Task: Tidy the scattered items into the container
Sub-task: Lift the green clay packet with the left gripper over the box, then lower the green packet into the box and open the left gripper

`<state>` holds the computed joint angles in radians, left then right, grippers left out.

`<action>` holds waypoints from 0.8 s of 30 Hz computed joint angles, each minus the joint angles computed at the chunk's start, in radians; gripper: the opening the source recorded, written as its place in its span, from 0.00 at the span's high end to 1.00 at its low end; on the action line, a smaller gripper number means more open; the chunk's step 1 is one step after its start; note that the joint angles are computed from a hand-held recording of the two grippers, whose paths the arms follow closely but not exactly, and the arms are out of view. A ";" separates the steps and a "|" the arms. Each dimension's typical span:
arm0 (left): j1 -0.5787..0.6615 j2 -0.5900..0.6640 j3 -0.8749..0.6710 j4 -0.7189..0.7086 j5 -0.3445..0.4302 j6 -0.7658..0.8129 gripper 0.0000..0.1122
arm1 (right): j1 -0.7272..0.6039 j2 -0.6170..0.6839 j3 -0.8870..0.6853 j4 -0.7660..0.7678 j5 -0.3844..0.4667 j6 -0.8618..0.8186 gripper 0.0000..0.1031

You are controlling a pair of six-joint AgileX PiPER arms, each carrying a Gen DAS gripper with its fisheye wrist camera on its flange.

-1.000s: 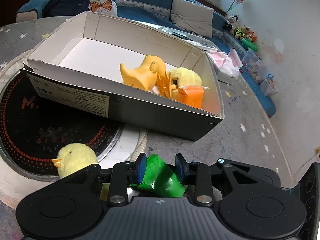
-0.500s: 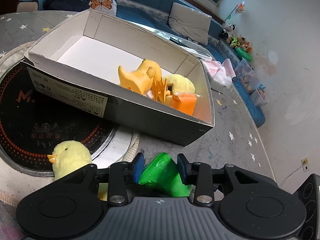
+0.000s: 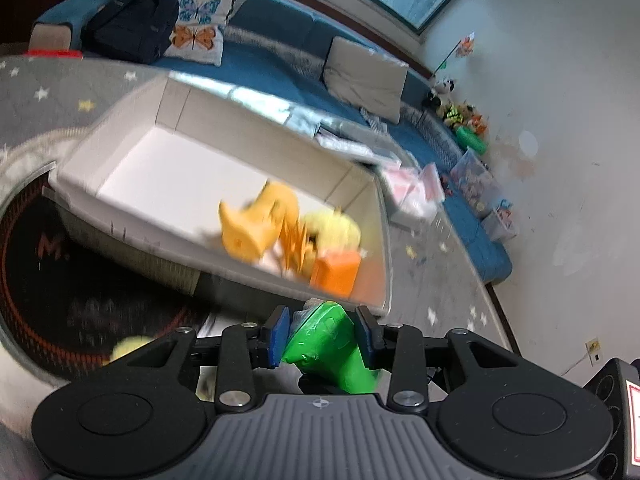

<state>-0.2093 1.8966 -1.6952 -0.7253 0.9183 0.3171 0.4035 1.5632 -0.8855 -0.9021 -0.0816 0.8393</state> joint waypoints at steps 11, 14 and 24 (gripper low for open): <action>-0.012 0.188 -0.362 0.053 0.057 -0.119 0.70 | -0.066 0.111 -0.192 -0.259 0.003 0.195 0.66; -0.010 0.243 -0.433 0.062 0.071 -0.152 0.70 | -0.085 0.155 -0.235 -0.397 -0.010 0.335 0.66; -0.017 0.318 -0.504 0.137 0.073 -0.236 0.69 | -0.100 0.246 -0.299 -0.476 0.004 0.390 0.66</action>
